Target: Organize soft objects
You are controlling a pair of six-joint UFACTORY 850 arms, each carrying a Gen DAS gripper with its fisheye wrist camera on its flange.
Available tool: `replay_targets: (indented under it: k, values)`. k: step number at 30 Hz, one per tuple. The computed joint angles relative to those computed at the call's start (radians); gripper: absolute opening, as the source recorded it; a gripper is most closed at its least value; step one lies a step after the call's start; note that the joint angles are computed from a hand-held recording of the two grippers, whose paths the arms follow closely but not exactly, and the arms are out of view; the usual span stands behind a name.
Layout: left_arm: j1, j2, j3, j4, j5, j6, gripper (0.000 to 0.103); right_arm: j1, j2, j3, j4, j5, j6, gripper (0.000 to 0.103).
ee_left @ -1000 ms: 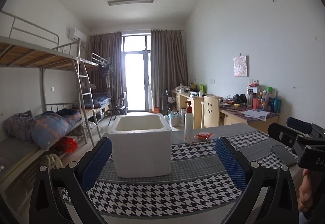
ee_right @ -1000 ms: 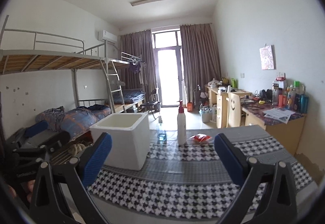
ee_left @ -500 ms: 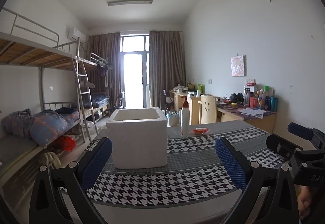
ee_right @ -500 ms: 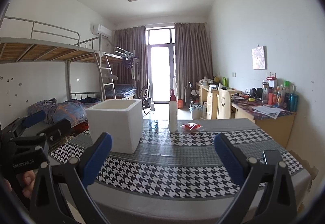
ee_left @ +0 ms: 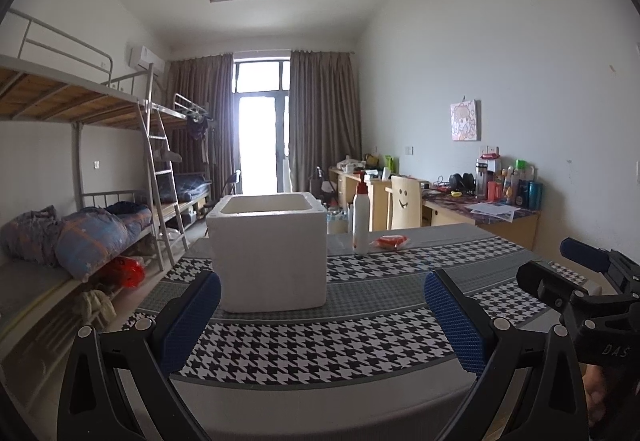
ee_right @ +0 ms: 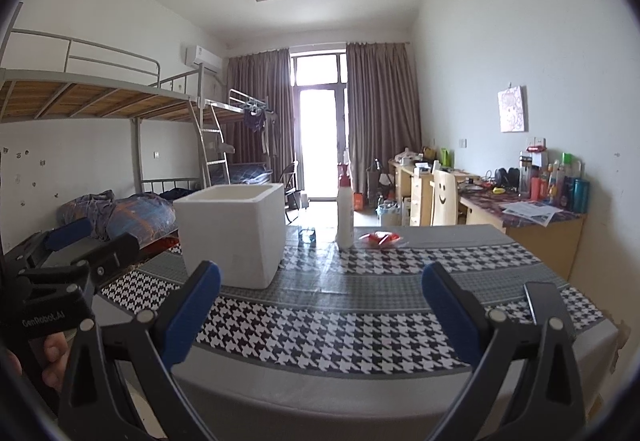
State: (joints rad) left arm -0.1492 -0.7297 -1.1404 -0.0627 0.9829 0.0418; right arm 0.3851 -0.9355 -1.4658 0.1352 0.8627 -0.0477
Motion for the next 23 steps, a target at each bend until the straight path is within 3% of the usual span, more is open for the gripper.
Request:
replay_targets:
  k: [23]
  values:
    - [-0.004,0.003,0.0,-0.014,-0.035,0.02,0.102,-0.002,0.0,0.005,-0.048,-0.023,0.028,0.102]
